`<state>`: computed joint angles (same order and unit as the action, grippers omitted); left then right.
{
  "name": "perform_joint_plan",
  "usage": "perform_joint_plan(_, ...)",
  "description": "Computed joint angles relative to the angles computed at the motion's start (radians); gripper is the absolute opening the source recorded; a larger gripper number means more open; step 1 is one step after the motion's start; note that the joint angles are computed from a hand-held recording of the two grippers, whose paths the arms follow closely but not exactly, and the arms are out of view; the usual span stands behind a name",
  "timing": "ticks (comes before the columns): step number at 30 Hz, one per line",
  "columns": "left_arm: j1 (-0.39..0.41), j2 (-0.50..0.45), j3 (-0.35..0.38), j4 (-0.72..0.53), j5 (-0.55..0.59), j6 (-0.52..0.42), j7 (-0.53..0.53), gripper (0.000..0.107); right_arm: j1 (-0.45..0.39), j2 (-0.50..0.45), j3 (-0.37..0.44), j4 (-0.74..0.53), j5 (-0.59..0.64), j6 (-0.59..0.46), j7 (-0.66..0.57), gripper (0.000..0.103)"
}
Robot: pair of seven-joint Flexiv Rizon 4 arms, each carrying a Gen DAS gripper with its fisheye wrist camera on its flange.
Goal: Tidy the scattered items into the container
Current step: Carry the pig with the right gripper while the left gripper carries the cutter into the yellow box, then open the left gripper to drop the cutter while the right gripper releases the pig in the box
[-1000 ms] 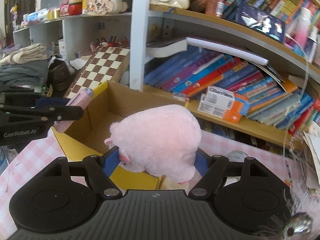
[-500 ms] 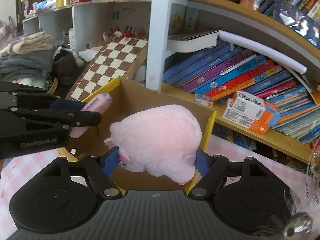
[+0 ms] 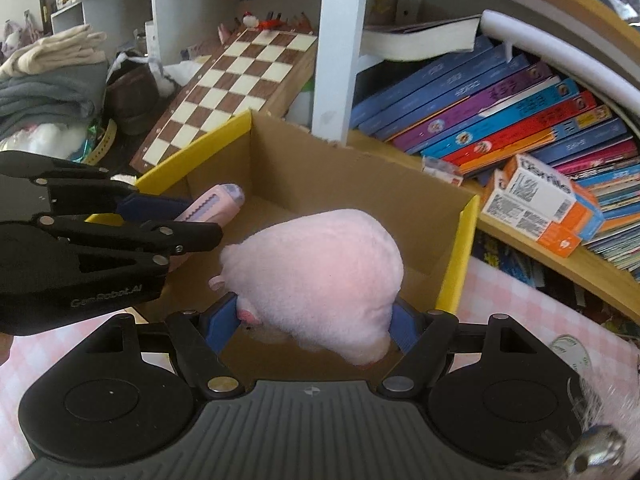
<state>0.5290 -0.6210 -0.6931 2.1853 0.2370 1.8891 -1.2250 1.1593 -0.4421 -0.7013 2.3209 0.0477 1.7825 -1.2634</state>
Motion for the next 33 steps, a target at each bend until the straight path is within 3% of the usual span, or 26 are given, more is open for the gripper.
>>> perform_joint_plan(7, -0.056, -0.002, 0.063, -0.016, -0.025, -0.013, 0.019, 0.024, -0.074, -0.001, 0.067, -0.017, -0.035, -0.023, 0.024, 0.076)
perform_joint_plan(19, -0.086, -0.013, 0.081, -0.031, -0.05, -0.037, 0.06, 0.024, -0.199, 0.0, 0.168, -0.042, -0.107, -0.045, 0.058, 0.077)
perform_joint_plan(33, -0.097, -0.018, 0.086, -0.035, -0.071, -0.038, 0.081, 0.023, -0.213, -0.003, 0.171, -0.045, -0.14, -0.044, 0.064, 0.078)
